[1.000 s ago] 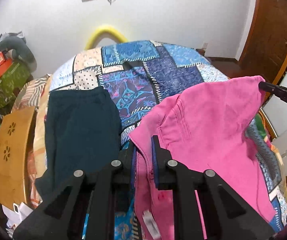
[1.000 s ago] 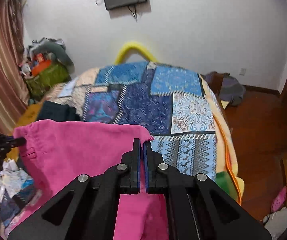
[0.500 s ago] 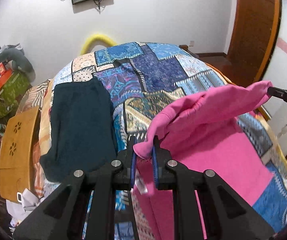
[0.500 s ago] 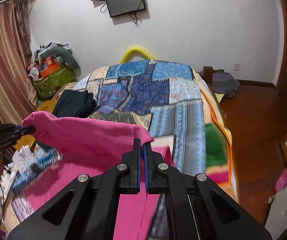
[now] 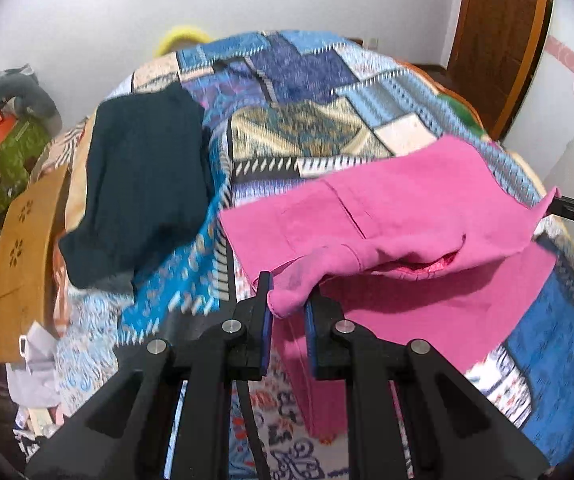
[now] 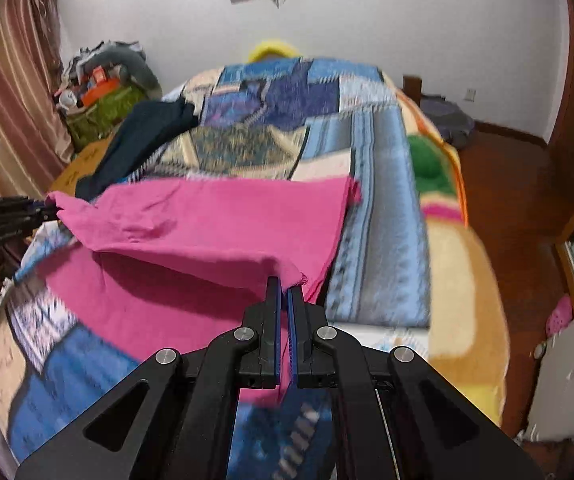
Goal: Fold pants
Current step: 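Lift the trousers and fold them over toward the other gripper with both grippers, then open both grippers and release the folded trousers onto the quilt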
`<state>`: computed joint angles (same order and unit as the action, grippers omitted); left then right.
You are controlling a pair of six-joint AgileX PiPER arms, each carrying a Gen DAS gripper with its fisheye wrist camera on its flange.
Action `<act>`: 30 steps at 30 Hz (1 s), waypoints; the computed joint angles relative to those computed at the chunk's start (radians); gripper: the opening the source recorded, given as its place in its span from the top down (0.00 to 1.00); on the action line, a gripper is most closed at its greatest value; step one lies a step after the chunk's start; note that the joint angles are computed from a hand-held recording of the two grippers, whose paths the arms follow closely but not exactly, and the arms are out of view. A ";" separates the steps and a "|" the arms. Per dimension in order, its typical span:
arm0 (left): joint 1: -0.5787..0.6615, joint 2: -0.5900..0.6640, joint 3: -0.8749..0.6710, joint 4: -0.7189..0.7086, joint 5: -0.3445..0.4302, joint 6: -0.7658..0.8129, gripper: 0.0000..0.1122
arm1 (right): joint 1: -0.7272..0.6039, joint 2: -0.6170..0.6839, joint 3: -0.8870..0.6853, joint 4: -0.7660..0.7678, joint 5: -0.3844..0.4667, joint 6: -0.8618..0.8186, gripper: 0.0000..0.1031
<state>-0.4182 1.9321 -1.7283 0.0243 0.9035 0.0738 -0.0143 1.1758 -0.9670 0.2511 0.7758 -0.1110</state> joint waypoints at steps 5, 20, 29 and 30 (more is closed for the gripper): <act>-0.005 -0.047 0.120 0.023 -0.035 -0.008 0.87 | 0.063 -0.029 0.070 -0.080 -0.005 0.104 0.95; 0.019 -0.226 0.280 0.006 -0.068 -0.019 0.73 | 0.170 -0.167 0.055 -0.159 0.089 0.232 0.85; -0.075 -0.243 0.227 0.048 -0.099 -0.052 0.35 | 0.376 -0.035 -0.043 -0.280 0.068 0.279 0.51; -0.088 -0.237 0.223 0.062 -0.100 -0.060 0.35 | 0.389 -0.005 -0.056 -0.290 0.078 0.274 0.51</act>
<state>-0.5058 1.6954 -1.5055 0.0861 0.8036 0.0140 0.3751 1.1704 -1.0225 -0.0385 0.8537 0.1633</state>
